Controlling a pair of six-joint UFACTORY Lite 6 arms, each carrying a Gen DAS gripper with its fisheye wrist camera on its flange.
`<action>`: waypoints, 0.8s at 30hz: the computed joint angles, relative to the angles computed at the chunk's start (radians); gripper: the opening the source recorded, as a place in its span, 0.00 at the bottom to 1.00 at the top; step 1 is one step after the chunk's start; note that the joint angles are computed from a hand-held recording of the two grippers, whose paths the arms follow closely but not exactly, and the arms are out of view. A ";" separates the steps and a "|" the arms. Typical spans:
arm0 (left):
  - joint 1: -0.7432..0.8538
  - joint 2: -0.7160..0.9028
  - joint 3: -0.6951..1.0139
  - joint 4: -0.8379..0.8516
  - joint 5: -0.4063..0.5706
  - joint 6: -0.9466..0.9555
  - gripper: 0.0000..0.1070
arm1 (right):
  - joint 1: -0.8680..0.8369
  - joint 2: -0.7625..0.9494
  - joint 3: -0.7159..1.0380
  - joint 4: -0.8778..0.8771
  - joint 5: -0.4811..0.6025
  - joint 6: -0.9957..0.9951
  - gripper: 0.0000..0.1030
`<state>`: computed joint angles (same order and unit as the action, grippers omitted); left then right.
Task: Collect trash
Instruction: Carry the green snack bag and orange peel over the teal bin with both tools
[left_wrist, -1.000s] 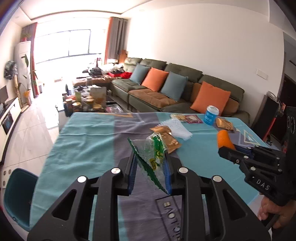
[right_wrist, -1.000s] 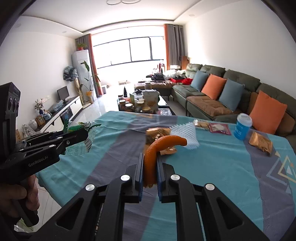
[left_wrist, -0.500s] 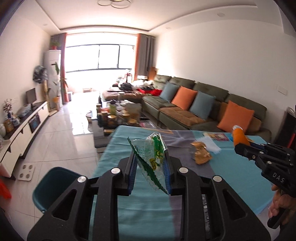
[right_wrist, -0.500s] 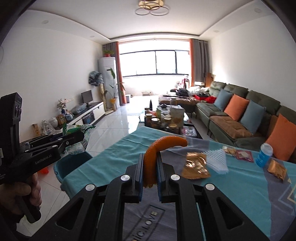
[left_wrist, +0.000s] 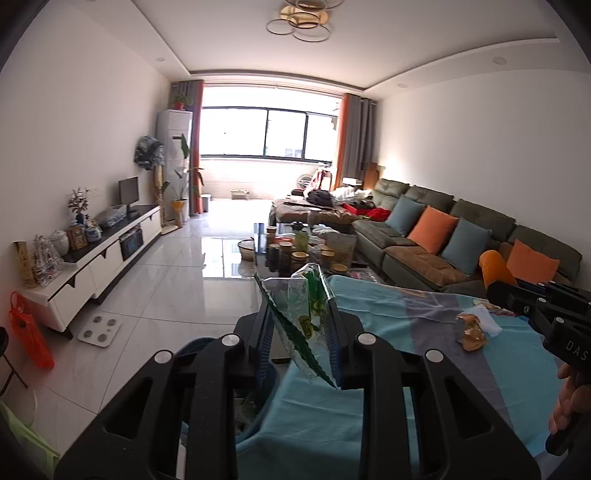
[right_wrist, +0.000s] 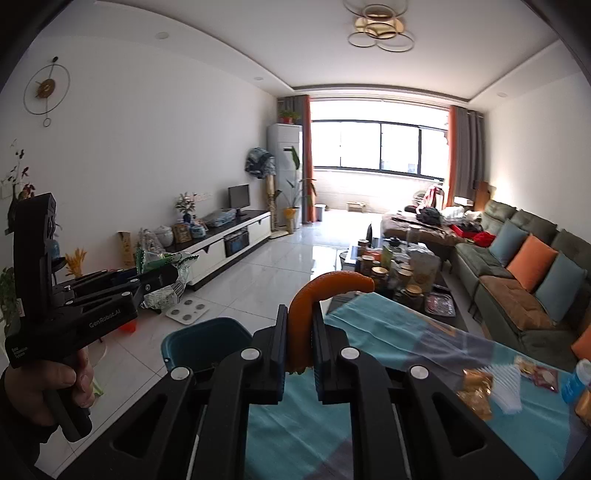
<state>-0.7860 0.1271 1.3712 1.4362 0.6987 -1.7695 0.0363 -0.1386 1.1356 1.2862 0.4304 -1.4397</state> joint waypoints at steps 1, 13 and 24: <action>0.009 -0.034 -0.032 -0.001 0.005 0.001 0.24 | 0.027 0.020 0.020 -0.002 -0.009 0.004 0.10; 0.187 -0.381 -0.304 -0.078 0.024 0.114 0.24 | 0.196 0.270 0.306 -0.068 -0.004 0.063 0.10; 0.293 -0.260 -0.244 -0.069 -0.038 0.096 0.25 | 0.274 0.567 0.637 -0.293 0.051 0.258 0.10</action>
